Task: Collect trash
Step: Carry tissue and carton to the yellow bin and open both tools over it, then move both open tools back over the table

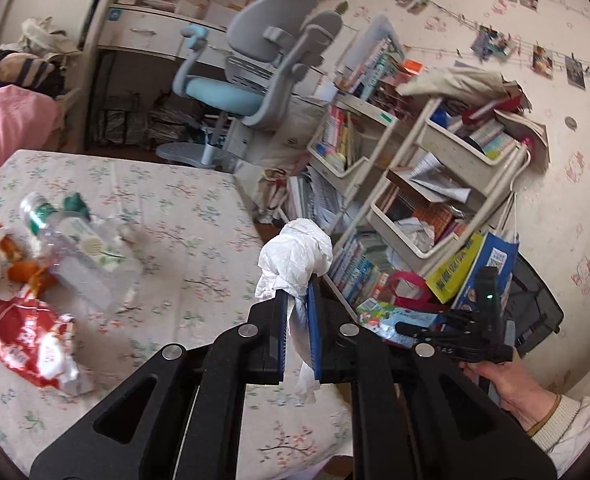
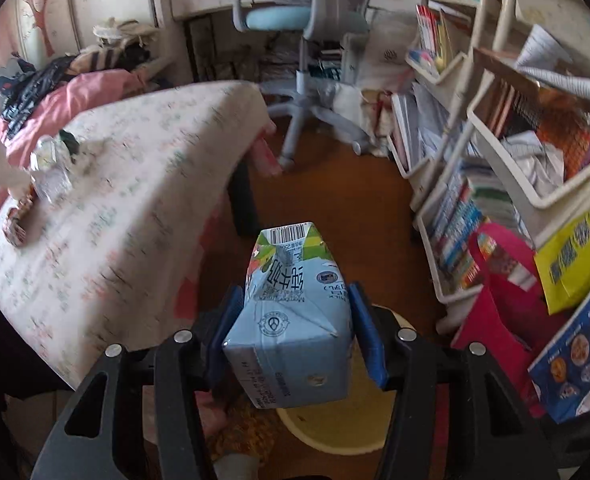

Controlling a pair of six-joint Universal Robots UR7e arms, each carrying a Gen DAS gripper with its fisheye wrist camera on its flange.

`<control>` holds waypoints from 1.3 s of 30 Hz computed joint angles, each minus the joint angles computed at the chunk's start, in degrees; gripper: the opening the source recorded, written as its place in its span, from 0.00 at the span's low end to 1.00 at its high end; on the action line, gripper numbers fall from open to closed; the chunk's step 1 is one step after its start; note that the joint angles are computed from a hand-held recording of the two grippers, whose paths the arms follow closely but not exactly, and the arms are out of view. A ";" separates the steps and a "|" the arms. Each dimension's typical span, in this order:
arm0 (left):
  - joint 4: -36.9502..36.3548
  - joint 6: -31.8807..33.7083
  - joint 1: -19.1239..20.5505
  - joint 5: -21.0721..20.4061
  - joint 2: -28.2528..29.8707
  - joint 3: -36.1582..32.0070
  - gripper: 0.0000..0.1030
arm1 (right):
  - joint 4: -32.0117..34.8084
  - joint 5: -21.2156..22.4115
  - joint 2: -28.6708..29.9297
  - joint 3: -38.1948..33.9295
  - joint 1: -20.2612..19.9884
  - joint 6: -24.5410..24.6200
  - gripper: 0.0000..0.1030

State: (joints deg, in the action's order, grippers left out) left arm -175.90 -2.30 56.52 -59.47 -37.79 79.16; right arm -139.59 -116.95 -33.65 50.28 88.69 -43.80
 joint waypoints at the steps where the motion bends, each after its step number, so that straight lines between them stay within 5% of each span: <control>1: 1.23 -0.17 -0.23 -0.99 1.52 -1.70 0.09 | 0.83 -1.38 0.36 -0.39 -0.45 -0.01 0.52; 5: 7.89 -0.69 -1.05 -4.75 9.15 -10.61 0.09 | 9.85 -6.93 3.50 -6.05 -1.82 3.40 0.53; 7: 11.50 -1.55 -1.19 -6.45 13.41 -15.88 0.09 | 7.10 -7.72 3.23 -5.39 -2.05 2.63 0.60; 9: 14.64 -2.77 -1.25 -7.96 17.68 -21.11 0.09 | 4.18 -5.47 1.93 -4.45 -2.52 4.67 0.70; 15: 24.97 -5.93 -1.45 -9.12 29.92 -37.26 0.10 | -4.09 3.62 -2.21 -2.21 -4.32 13.46 0.73; 16: 27.62 -6.23 -1.46 -9.04 31.98 -40.45 0.13 | -5.35 4.86 -2.62 -1.99 -4.54 14.44 0.73; 17: 31.05 -6.61 -1.45 -8.96 34.07 -44.14 0.28 | -6.36 5.99 -3.07 -1.74 -4.70 15.44 0.73; 18: 34.44 -7.35 -1.58 -8.00 35.73 -47.44 0.54 | -7.11 7.05 -3.45 -1.53 -4.85 16.35 0.73; 20: 37.63 -8.70 -2.07 -4.58 38.08 -51.20 0.74 | -7.97 8.97 -3.72 -1.83 -5.03 17.81 0.74; 26: 35.85 -7.66 -2.90 0.34 34.81 -45.94 0.80 | -8.80 13.35 -3.68 -2.29 -4.77 17.55 0.76; 34: 26.83 -0.83 -5.84 16.36 25.58 -31.81 0.93 | -14.22 15.17 -2.58 -0.78 -2.42 12.02 0.84; 39: 21.26 5.25 -6.44 22.10 19.69 -24.32 0.93 | -17.95 16.17 -0.83 -0.53 -0.30 10.16 0.89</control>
State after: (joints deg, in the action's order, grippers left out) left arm -154.64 2.94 50.08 -37.36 -18.11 54.84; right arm -157.54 -100.79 -34.47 49.76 88.40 -33.64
